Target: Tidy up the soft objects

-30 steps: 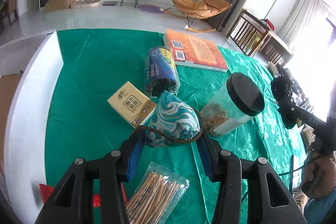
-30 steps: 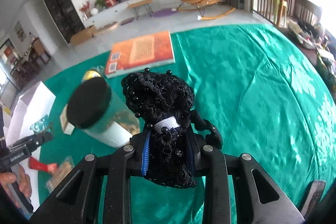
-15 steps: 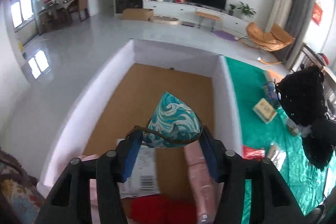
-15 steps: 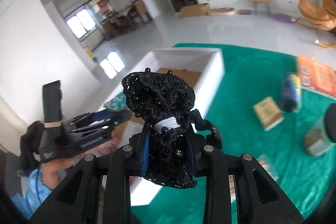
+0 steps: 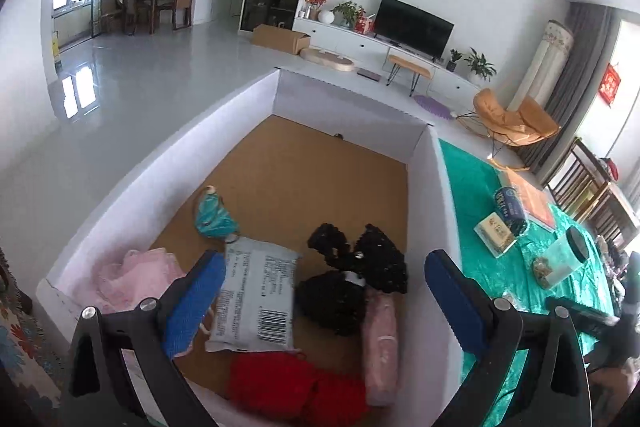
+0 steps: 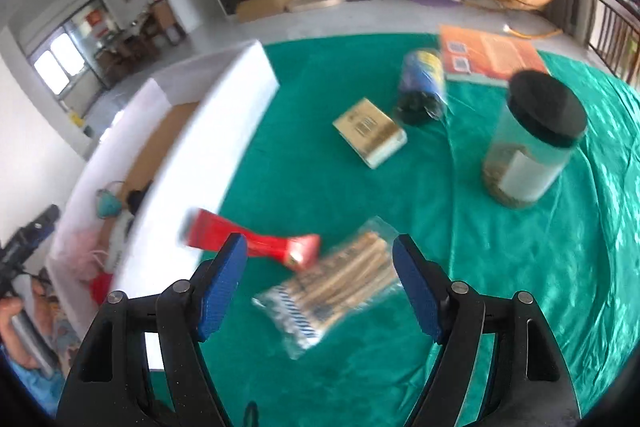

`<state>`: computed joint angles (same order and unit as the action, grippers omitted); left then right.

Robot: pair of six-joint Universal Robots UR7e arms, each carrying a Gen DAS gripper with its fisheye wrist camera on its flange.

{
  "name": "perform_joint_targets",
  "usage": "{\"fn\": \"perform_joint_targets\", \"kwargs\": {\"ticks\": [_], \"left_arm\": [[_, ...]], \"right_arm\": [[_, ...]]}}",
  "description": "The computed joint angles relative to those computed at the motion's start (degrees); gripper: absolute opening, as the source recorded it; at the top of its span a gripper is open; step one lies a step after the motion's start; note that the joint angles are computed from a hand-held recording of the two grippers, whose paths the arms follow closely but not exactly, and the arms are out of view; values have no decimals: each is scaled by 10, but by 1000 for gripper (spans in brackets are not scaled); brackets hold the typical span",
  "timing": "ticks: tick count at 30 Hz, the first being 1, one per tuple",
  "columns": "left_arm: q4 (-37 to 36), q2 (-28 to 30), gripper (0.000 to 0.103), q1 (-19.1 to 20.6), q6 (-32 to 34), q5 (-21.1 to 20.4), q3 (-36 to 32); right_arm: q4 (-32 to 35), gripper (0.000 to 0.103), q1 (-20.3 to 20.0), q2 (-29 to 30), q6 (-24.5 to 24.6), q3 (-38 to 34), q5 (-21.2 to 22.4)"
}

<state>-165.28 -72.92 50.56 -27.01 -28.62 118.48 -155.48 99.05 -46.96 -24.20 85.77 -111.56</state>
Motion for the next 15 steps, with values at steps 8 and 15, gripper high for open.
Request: {"fn": "perform_joint_targets", "kwargs": {"ticks": [8,15], "left_arm": [[-39,37,99,-25,48,-63,-17],[-18,64,99,-49,95,-97,-21]], "right_arm": [[-275,77,30,112,-239,51,-144],[-273,70,-69,8,-72,102,-134]]}}
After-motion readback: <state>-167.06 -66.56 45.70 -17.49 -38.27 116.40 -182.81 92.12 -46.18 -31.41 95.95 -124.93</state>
